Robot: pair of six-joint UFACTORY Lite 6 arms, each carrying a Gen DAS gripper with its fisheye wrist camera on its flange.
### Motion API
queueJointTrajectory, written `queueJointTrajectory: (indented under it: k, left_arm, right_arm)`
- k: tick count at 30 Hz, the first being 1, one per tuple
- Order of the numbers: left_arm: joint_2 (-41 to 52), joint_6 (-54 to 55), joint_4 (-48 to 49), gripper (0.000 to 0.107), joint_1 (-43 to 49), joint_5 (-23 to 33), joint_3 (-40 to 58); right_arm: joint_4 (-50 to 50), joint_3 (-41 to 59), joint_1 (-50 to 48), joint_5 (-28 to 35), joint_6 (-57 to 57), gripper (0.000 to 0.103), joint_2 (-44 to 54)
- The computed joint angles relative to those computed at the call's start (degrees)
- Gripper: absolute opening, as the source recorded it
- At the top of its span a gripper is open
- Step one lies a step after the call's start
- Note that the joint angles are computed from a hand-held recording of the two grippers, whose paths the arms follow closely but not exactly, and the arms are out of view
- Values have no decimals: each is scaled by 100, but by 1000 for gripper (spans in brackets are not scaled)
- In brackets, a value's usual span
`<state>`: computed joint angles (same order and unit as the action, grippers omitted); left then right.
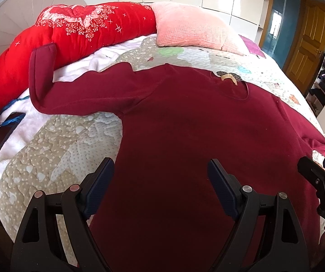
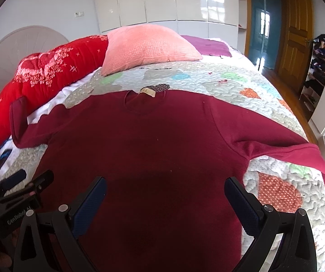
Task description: Fold small clothes
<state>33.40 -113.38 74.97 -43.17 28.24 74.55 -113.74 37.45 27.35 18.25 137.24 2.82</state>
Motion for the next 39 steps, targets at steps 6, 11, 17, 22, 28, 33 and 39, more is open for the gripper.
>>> queueJointTrajectory:
  k: [6,11,17,22,28,33,39]
  left_arm:
    - [131,67,-31,84,154,-86,100]
    - [267,198,-101,84,273,-166,234]
    - [359,290,-173,84,368,-232,313]
    - [389,349,-215,84,481,-331,317]
    - [220,391,-131,84,786,-478,147]
    - [-247,465,149,84,1560,-234,-196]
    - [-181,1082,24,84,3094,-192,356]
  right_arm:
    - [-33,372,-11,-4,81,103,483]
    - [-361,627,-41,-18,473,103,847]
    - [-379,920,-29,40,519,103,1215]
    - [-481,1130,-47,59,693,103,1492]
    - [-298,1503,-35,25,491,103,1926]
    - [34,1866,-36,-121,67,103,2327]
    - [-369,1949,-108,-180,449,103,2516]
